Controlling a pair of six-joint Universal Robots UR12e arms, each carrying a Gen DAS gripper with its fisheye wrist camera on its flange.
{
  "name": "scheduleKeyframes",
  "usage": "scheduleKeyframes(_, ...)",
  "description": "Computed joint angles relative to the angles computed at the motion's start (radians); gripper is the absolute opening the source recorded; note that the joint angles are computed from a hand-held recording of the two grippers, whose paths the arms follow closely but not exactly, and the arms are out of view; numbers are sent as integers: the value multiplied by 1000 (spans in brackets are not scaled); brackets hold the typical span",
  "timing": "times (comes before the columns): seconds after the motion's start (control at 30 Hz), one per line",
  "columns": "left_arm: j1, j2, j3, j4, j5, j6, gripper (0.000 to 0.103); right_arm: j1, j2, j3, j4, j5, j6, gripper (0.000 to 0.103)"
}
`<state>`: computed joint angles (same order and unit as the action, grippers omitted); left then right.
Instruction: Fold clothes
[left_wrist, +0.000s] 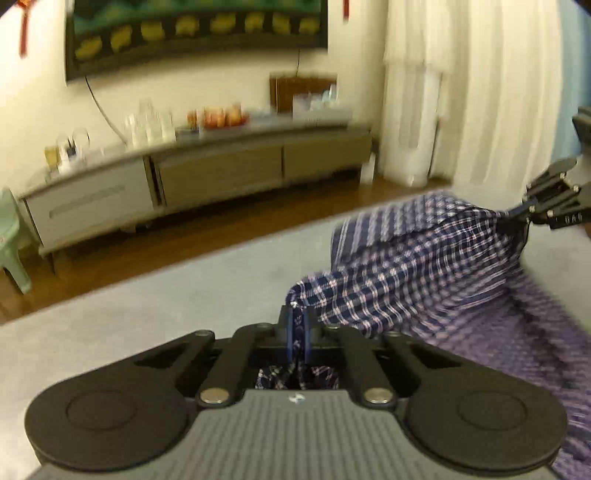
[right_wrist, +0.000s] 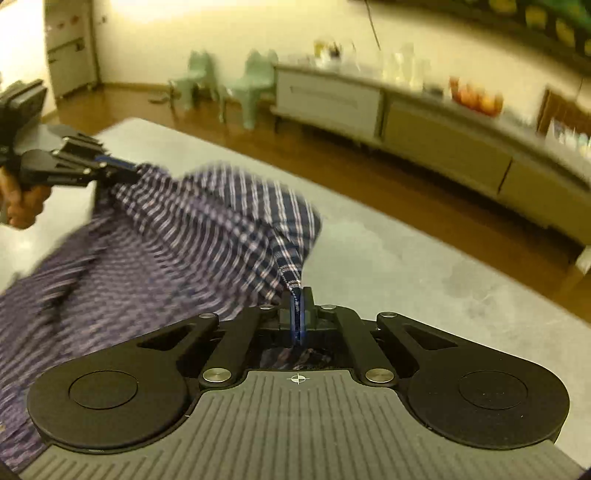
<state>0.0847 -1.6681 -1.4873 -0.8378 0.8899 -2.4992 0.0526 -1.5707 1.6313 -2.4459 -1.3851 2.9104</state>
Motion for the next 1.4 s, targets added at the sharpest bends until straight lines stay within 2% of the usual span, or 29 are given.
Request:
scheduleKeyframes(0.03,25,36,-28,0,-40,2,5,7,-34,24,-16,7,-8,0)
scheduleKeyframes(0.1,95,137,-102,-59,-119,40,5,35,-123,87,-18,10,-42,0)
scheduleKeyframes(0.17,170,239,-162,-229,-171,134,6,62,-218,149,30,23,-51,0)
scheduleKeyframes(0.23,233,314,-197,-417,-144,245,10,115,-284,201,96,-20,-60,0)
scheduleKeyframes(0.27,263,355,-228,-458,-115,262,13,145,-316,229,133,-46,-54,0)
scheduleKeyframes(0.3,288,377,-238,-525,-118,271,16,168,-338,250,168,-76,-37,4)
scheduleKeyframes(0.33,312,398,-248,-586,-122,277,18,188,-350,268,189,-98,0,8)
scheduleKeyframes(0.37,317,404,-251,-606,-144,253,18,209,-361,286,208,-119,40,14)
scheduleKeyframes(0.43,327,418,-262,-637,-187,201,27,228,-362,303,172,-122,160,23)
scheduleKeyframes(0.47,332,425,-267,-652,-209,175,36,217,-359,309,136,-89,231,35)
scheduleKeyframes(0.5,337,432,-272,-668,-231,149,38,205,-355,315,97,-56,304,42)
scheduleKeyframes(0.53,340,439,-278,-679,-252,121,38,194,-350,321,56,-26,379,43)
scheduleKeyframes(0.6,306,433,-294,-629,-270,30,41,170,-322,330,-52,33,538,50)
scheduleKeyframes(0.67,258,419,-307,-537,-244,-94,41,144,-285,336,-152,52,739,54)
scheduleKeyframes(0.7,244,409,-315,-491,-229,-161,41,132,-269,337,-179,50,828,54)
scheduleKeyframes(0.77,217,388,-328,-407,-196,-288,45,107,-236,333,-206,46,947,54)
scheduleKeyframes(0.83,192,365,-337,-334,-163,-405,48,94,-218,338,-228,31,1010,54)
scheduleKeyframes(0.97,187,329,-360,-217,-194,-526,48,71,-180,345,-266,-1,1131,54)
scheduleKeyframes(1.1,193,320,-392,-104,-222,-619,48,64,-157,353,-336,1,1158,50)
scheduleKeyframes(1.13,196,322,-397,-87,-224,-619,46,65,-151,349,-338,2,1145,43)
scheduleKeyframes(1.17,196,321,-397,-82,-223,-610,43,66,-146,345,-340,3,1131,18)
scheduleKeyframes(1.2,196,321,-395,-84,-223,-599,40,69,-144,340,-339,-2,1113,6)
scheduleKeyframes(1.27,202,320,-395,-78,-252,-587,5,84,-142,330,-335,-33,1080,5)
scheduleKeyframes(1.3,205,320,-395,-75,-267,-582,2,93,-146,325,-332,-50,1066,4)
scheduleKeyframes(1.4,222,328,-404,-38,-306,-608,0,106,-176,318,-336,-74,1058,2)
